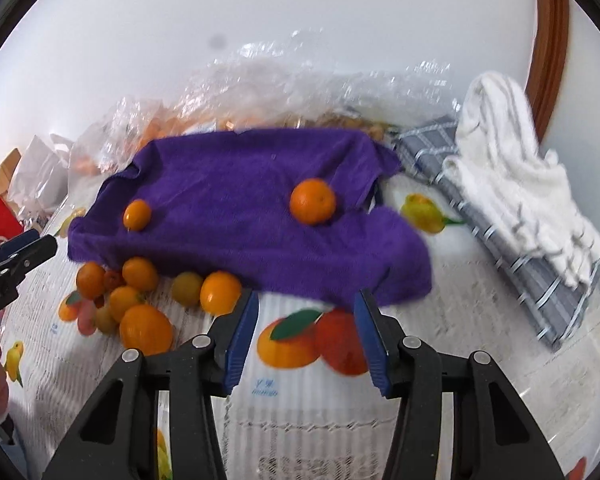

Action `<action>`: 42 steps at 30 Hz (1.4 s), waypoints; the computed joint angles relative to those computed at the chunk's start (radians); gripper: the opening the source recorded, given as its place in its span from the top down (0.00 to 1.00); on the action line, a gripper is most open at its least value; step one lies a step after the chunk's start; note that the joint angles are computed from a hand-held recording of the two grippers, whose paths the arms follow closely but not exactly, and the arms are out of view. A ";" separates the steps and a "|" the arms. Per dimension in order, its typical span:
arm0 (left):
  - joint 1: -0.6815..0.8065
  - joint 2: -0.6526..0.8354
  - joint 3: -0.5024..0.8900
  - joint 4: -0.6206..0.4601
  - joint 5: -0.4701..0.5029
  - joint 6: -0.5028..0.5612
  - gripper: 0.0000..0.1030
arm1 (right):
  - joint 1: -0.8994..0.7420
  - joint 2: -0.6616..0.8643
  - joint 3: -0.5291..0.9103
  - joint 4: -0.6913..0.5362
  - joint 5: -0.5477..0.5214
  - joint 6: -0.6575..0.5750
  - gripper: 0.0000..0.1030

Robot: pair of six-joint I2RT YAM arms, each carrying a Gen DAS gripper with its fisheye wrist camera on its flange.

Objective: Organize fruits
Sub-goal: 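Grasp an orange with the right gripper while the left gripper grasps a large orange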

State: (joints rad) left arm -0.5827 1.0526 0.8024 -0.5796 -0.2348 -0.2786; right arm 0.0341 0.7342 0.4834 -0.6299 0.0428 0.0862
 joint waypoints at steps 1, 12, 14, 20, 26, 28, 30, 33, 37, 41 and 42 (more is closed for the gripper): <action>0.015 -0.020 -0.023 0.004 0.007 0.002 0.49 | 0.011 0.005 -0.008 0.010 0.008 0.004 0.54; 0.141 -0.121 -0.154 0.046 0.121 -0.020 0.49 | 0.224 0.017 -0.043 0.078 0.083 0.084 0.57; 0.128 -0.132 -0.164 0.052 0.116 -0.021 0.49 | 0.223 0.076 -0.040 0.119 0.071 0.070 0.58; 0.111 -0.103 -0.157 0.051 0.117 -0.022 0.49 | 0.133 0.277 -0.006 0.221 -0.086 -0.019 0.59; 0.173 -0.076 -0.164 0.068 0.196 -0.028 0.49 | 0.109 0.346 -0.035 0.336 -0.174 -0.001 0.64; 0.181 -0.065 -0.165 0.070 0.223 -0.026 0.49 | 0.109 0.325 -0.045 0.332 -0.187 -0.009 0.68; 0.180 -0.050 -0.164 0.071 0.248 -0.025 0.49 | 0.126 0.263 -0.062 0.309 -0.131 -0.017 0.68; 0.147 -0.054 -0.175 0.090 0.246 -0.033 0.49 | 0.104 0.168 -0.090 0.268 -0.066 -0.038 0.68; 0.103 -0.052 -0.184 0.135 0.246 -0.046 0.49 | 0.016 0.127 -0.093 0.235 -0.062 -0.075 0.68; 0.048 0.038 -0.142 0.122 0.222 -0.054 0.49 | -0.068 0.123 -0.084 0.208 -0.111 -0.125 0.68; 0.029 0.084 -0.110 0.100 0.203 -0.059 0.49 | -0.079 0.127 -0.086 0.205 -0.122 -0.131 0.68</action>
State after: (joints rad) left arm -0.5538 1.1366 0.6926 -0.4795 -0.0320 -0.3372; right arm -0.0452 0.8609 0.3974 -0.4250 -0.0787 -0.0449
